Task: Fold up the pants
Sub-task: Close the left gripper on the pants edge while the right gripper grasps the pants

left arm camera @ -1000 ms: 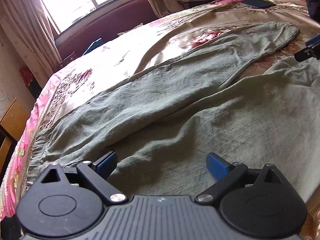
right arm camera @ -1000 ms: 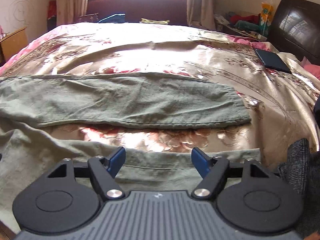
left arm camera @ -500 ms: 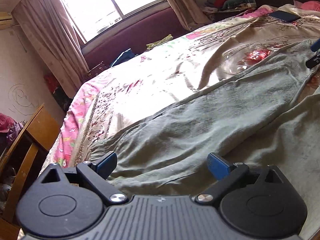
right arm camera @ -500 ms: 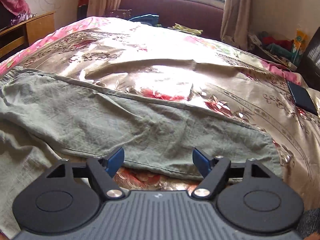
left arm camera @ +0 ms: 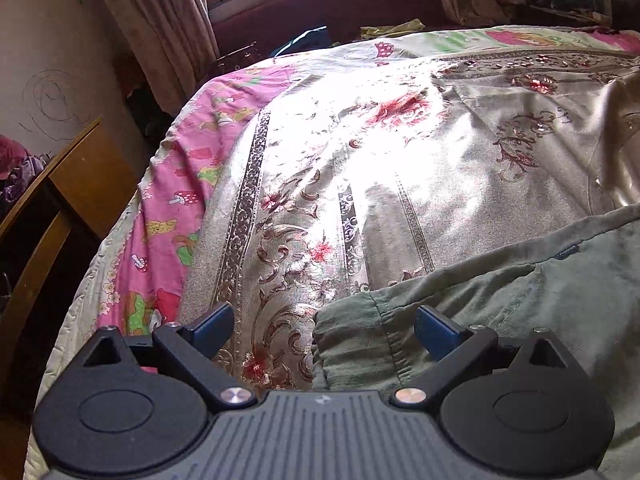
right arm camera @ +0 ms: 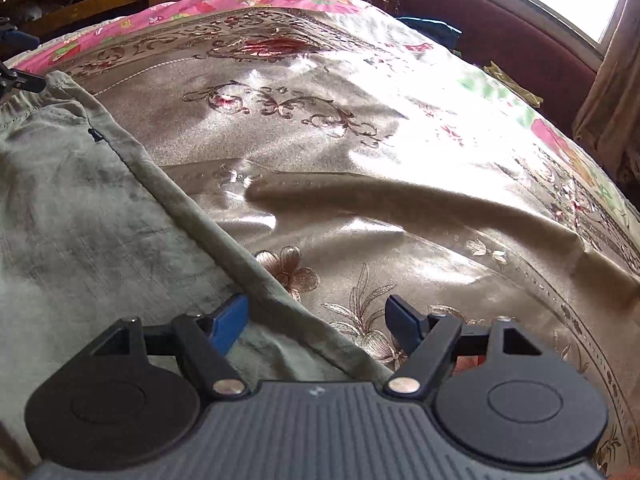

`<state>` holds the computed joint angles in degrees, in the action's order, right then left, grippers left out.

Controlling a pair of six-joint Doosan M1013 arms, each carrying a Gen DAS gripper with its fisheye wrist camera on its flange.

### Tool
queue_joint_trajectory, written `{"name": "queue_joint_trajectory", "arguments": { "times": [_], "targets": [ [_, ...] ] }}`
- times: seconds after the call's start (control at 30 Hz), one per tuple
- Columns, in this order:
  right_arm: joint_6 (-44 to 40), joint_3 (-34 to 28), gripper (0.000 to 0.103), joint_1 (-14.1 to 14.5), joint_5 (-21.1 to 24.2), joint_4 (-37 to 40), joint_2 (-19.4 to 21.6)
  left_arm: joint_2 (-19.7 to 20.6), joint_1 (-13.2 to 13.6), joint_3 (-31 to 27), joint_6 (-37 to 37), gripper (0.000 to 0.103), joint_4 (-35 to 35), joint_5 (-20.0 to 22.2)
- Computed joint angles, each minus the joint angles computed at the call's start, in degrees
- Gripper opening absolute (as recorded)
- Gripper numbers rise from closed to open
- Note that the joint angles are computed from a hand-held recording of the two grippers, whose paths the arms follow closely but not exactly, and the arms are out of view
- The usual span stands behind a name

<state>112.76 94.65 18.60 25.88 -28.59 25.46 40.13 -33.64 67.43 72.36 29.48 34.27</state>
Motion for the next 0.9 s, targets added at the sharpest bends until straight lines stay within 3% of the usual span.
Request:
{"name": "queue_joint_trajectory", "arguments": {
  "times": [0.1,0.23,0.27,0.3,0.33,0.37,0.4,0.47,0.63,0.8,0.9],
  "targets": [
    [-3.5,-0.3,0.077,-1.0,-0.7,5.6,0.3,1.8,0.1,-2.0,4.9,0.103,-4.3,2.2],
    [-5.5,-0.2,0.074,-1.6,-0.9,10.5,0.2,2.1,0.2,-2.0,4.2,0.102,-5.5,1.7],
    [-6.7,-0.2,0.065,-1.6,-0.8,12.0,0.1,2.0,0.5,-2.2,5.3,0.092,-7.9,1.6],
    [-9.8,-0.2,0.047,-1.7,-0.7,15.2,-0.1,1.9,0.8,-2.3,6.9,0.085,-10.8,1.4],
    [-11.7,-0.4,0.036,-1.7,-0.3,17.4,-0.2,1.8,1.0,-2.3,8.6,0.067,-13.8,1.2],
    [-12.7,-0.8,0.015,-1.7,0.6,19.1,-0.2,1.6,1.2,-2.3,9.6,0.055,-15.9,1.2],
    [-12.2,-1.2,0.004,-1.5,1.5,19.2,-0.3,1.5,1.1,-2.3,9.4,0.052,-16.0,1.1],
    [-10.2,-1.2,0.003,-0.8,2.2,16.5,-0.9,1.2,0.6,-2.0,7.8,0.041,-13.9,1.2],
    [-4.3,1.2,0.001,0.8,0.6,10.2,-4.8,-1.9,-0.1,1.5,4.0,0.037,-9.8,-2.8],
    [2.9,6.6,0.001,3.5,-2.6,5.7,-12.0,-10.2,0.4,10.9,3.0,0.037,-11.4,-12.3],
    [6.5,10.6,0.001,6.7,-3.4,5.3,-16.9,-16.3,-0.2,19.0,-1.9,0.037,-7.4,-17.2]
  ]
}}
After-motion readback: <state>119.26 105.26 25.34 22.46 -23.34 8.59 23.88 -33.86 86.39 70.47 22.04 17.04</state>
